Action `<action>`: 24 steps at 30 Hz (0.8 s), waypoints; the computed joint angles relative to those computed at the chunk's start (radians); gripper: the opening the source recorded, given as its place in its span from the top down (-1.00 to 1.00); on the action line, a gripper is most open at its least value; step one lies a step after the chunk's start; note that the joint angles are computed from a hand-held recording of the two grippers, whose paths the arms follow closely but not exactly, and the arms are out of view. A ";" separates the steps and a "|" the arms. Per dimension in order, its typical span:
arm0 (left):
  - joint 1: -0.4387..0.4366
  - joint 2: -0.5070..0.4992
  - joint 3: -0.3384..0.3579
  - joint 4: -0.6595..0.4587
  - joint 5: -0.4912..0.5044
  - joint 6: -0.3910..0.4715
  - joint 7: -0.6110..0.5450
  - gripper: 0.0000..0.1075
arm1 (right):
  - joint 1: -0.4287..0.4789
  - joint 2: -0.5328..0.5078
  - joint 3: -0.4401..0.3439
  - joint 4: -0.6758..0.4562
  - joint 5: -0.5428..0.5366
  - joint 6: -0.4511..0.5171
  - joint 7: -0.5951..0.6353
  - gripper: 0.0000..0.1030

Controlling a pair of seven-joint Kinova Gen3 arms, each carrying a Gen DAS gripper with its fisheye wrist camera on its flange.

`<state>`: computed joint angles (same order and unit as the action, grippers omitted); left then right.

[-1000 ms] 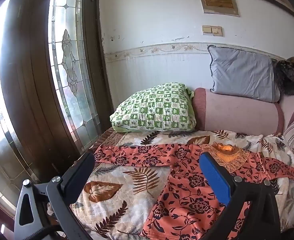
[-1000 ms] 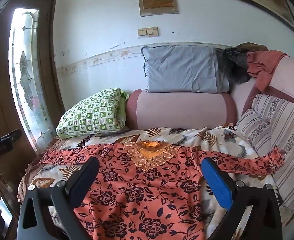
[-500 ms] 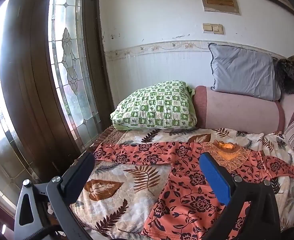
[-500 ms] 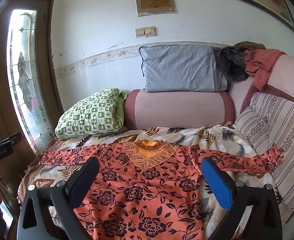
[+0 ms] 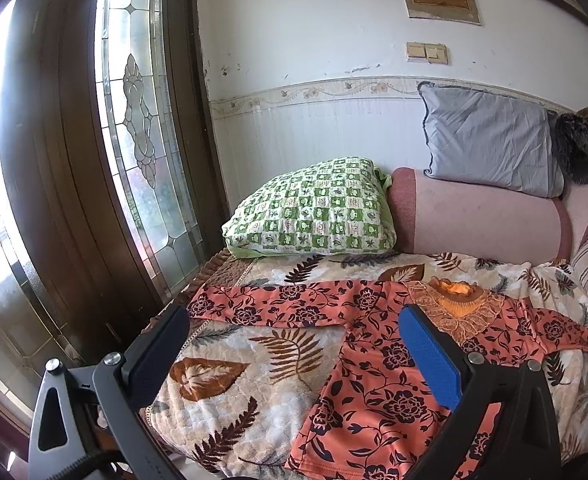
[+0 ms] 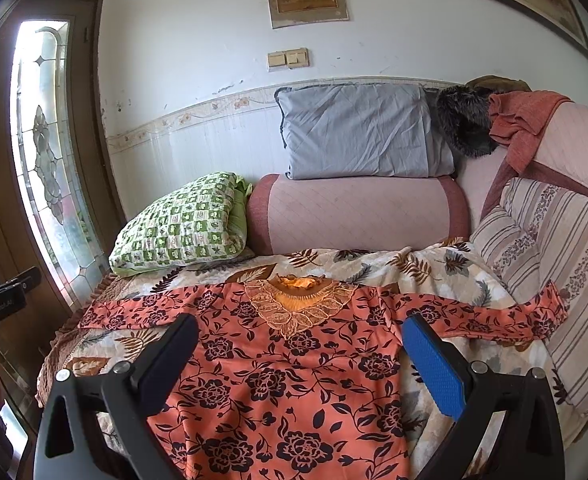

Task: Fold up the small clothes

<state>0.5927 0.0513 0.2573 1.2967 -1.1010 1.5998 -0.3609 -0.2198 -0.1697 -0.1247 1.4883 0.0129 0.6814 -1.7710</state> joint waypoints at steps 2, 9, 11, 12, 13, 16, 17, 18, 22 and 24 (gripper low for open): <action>-0.002 -0.001 -0.001 -0.001 0.004 -0.004 -0.002 -0.92 | 0.001 -0.001 0.003 0.002 -0.003 -0.003 -0.001 -1.00; -0.001 0.011 -0.004 -0.010 0.006 -0.007 -0.014 -0.92 | 0.002 0.004 0.007 -0.003 -0.009 0.002 -0.004 -1.00; 0.002 0.013 -0.008 -0.011 0.007 -0.010 -0.018 -0.92 | 0.004 0.002 0.003 0.002 -0.003 -0.003 -0.010 -1.00; 0.004 0.014 -0.009 -0.010 0.006 -0.011 -0.018 -0.92 | 0.004 0.002 0.003 0.001 -0.003 -0.003 -0.009 -1.00; 0.005 0.016 -0.010 -0.011 0.006 -0.011 -0.020 -0.92 | 0.002 0.002 0.006 0.000 -0.007 -0.002 -0.005 -1.00; 0.007 0.014 -0.012 -0.012 0.011 -0.014 -0.023 -0.92 | 0.003 0.003 0.003 -0.002 -0.003 0.001 -0.010 -1.00; 0.006 0.016 -0.013 -0.013 0.013 -0.016 -0.027 -0.92 | 0.003 0.004 0.005 -0.001 -0.005 0.001 -0.008 -1.00; 0.006 0.016 -0.015 -0.013 0.015 -0.018 -0.029 -0.92 | 0.004 0.006 0.006 -0.001 -0.006 0.001 -0.009 -1.00; 0.010 0.021 -0.016 -0.016 0.013 -0.019 -0.033 -0.92 | 0.004 0.007 0.009 0.000 -0.011 0.001 -0.009 -1.00; 0.012 0.020 -0.017 -0.012 0.015 -0.021 -0.029 -0.92 | 0.003 0.009 0.015 0.000 -0.021 0.000 -0.004 -1.00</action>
<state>0.6049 0.0709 0.2399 1.2843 -1.0865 1.5791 -0.3896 -0.2166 -0.1608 -0.1095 1.4882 -0.0082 0.6816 -1.7749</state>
